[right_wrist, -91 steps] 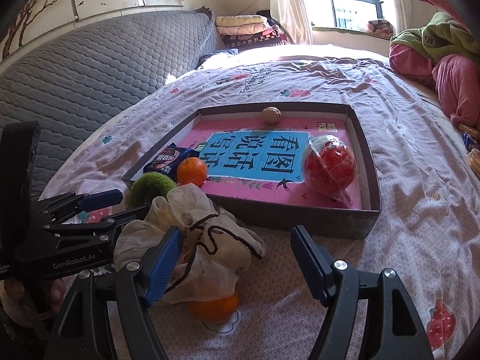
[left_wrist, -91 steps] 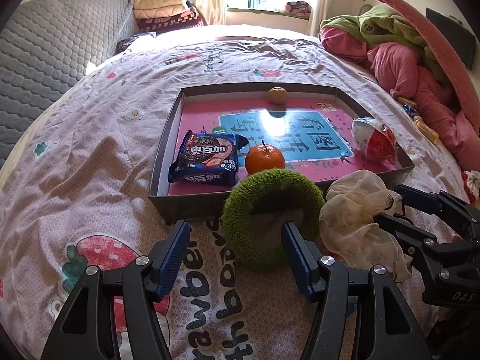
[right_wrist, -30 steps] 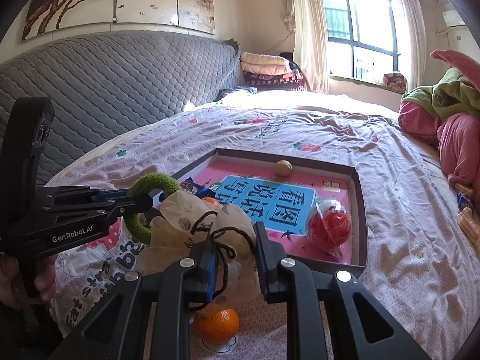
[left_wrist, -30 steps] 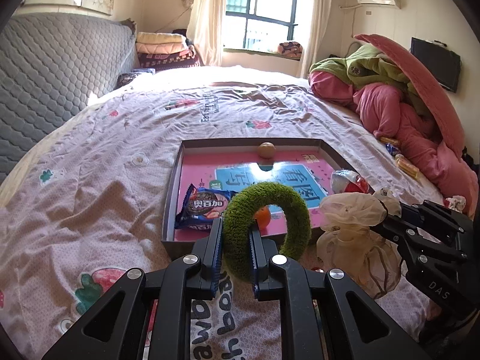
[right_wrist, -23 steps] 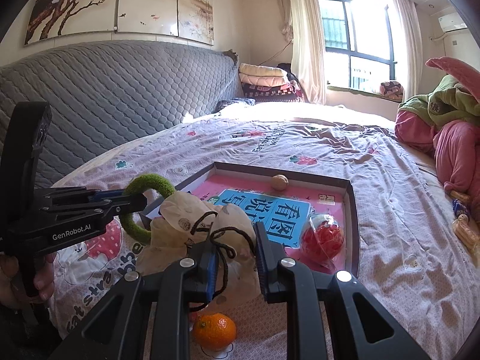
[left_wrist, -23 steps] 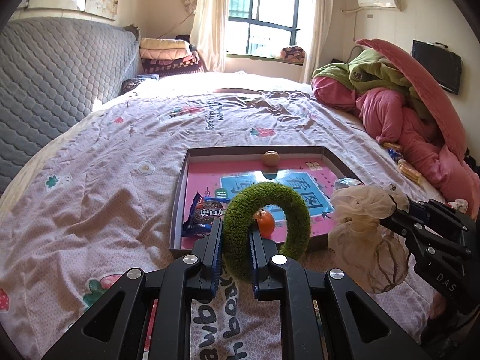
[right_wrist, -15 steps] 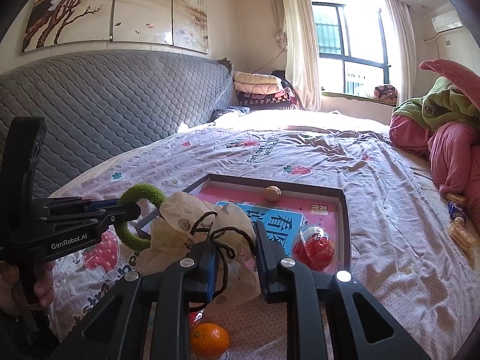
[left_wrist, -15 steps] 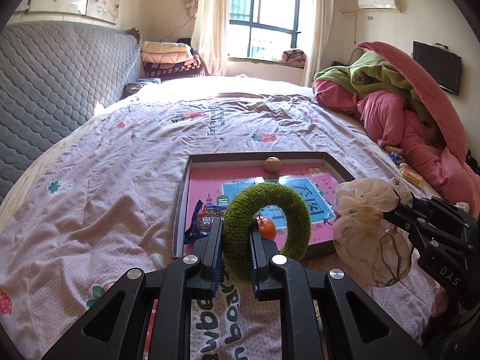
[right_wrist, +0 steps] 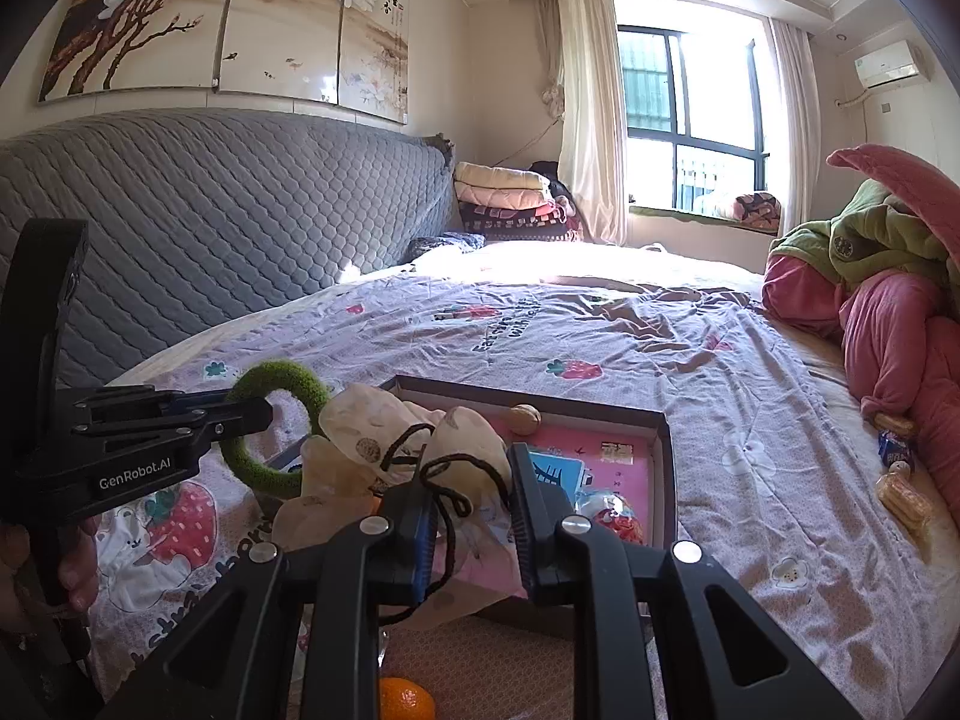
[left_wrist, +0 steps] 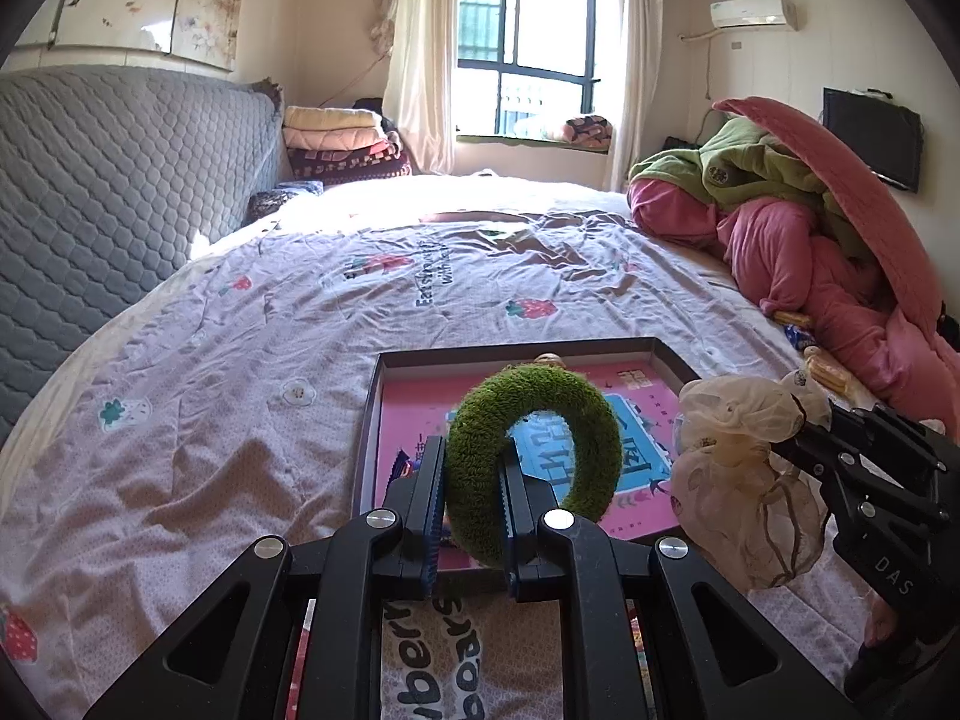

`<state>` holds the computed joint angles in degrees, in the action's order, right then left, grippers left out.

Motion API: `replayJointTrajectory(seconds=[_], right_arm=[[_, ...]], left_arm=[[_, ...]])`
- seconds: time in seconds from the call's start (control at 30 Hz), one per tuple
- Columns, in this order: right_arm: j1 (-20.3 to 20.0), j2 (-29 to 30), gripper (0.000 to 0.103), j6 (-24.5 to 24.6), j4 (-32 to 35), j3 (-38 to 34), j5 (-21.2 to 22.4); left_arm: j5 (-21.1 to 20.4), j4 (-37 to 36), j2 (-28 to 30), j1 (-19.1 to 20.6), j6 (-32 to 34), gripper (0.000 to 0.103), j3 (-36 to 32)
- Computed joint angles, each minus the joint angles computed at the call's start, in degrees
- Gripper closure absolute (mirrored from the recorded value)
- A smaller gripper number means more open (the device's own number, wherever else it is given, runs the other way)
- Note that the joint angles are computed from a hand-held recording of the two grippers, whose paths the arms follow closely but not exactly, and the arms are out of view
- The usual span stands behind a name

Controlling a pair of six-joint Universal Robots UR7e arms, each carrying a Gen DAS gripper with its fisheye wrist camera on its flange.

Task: Organize objects
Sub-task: 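Lift the green ring and cloth bag and carry them over the tray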

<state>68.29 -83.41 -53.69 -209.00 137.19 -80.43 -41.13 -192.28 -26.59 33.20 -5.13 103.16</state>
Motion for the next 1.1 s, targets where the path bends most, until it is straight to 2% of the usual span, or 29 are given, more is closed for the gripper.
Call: replayJointTrajectory(seconds=[0.37,1.1], right_arm=[[1.6,2.0,0.081,-0.6,-1.5,-1.9,-1.5],[3.7,5.8,0.081,0.5,-3.3,-6.9,-4.2]], left_arm=[[0.3,-0.6,1.3,0.6,3.7,0.087,-4.1],[-0.3,1.0,2.2,2.8,3.8,0.087,-7.9]])
